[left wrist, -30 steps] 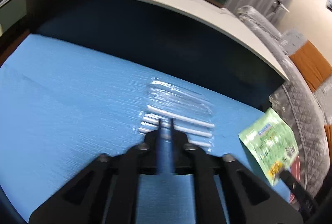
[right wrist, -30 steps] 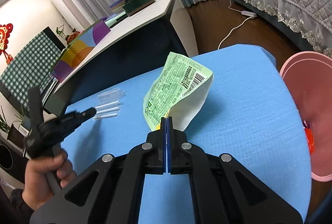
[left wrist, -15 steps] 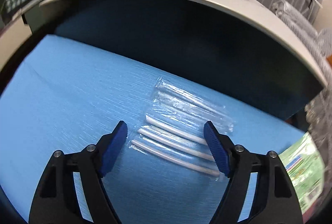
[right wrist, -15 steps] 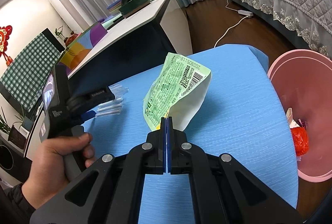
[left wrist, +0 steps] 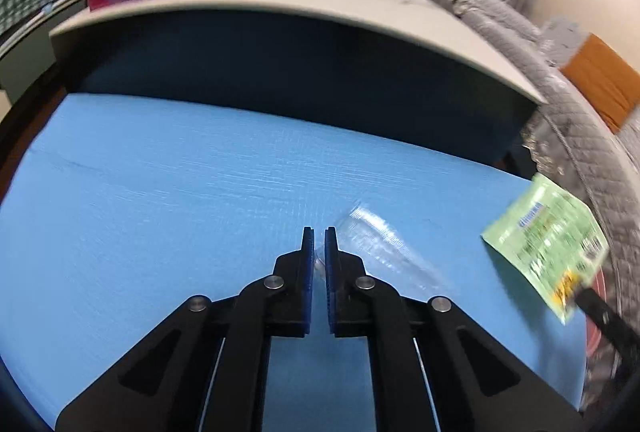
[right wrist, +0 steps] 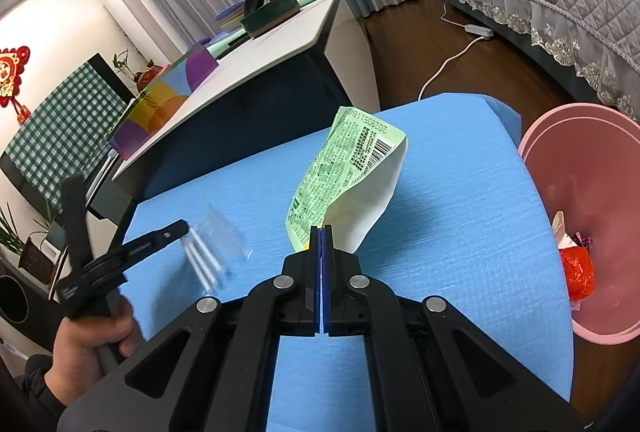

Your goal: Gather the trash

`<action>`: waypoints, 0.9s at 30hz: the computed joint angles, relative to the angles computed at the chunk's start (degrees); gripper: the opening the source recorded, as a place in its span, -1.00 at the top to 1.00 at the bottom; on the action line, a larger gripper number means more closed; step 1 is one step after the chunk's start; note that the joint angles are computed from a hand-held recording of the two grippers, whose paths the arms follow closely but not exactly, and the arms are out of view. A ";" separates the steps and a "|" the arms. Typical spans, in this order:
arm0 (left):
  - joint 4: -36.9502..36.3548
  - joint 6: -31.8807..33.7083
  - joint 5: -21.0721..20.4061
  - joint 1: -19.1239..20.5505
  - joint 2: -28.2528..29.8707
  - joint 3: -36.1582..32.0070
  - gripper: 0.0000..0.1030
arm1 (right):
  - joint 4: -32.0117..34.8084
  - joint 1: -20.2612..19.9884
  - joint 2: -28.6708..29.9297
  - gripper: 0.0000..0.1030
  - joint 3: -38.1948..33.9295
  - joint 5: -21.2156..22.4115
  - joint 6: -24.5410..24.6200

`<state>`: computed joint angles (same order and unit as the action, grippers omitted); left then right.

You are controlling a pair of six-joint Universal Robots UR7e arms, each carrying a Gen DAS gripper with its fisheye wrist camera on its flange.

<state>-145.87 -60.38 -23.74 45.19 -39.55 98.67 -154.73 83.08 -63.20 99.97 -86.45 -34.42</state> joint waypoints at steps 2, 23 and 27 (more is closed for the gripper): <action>-3.90 3.13 0.16 -1.43 -0.91 2.55 0.90 | -0.22 0.12 -0.75 0.99 0.71 0.05 -0.33; -18.02 16.94 4.32 -9.20 -0.33 7.60 0.90 | -4.98 0.69 -12.18 0.99 10.06 -1.03 -7.17; -20.45 19.32 4.19 -9.98 0.69 6.81 0.90 | -5.60 0.35 -14.11 0.99 11.09 -1.23 -7.93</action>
<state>-166.33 -41.06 -19.55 35.21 -38.86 105.48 -160.33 83.43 -77.31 111.06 -87.68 -42.34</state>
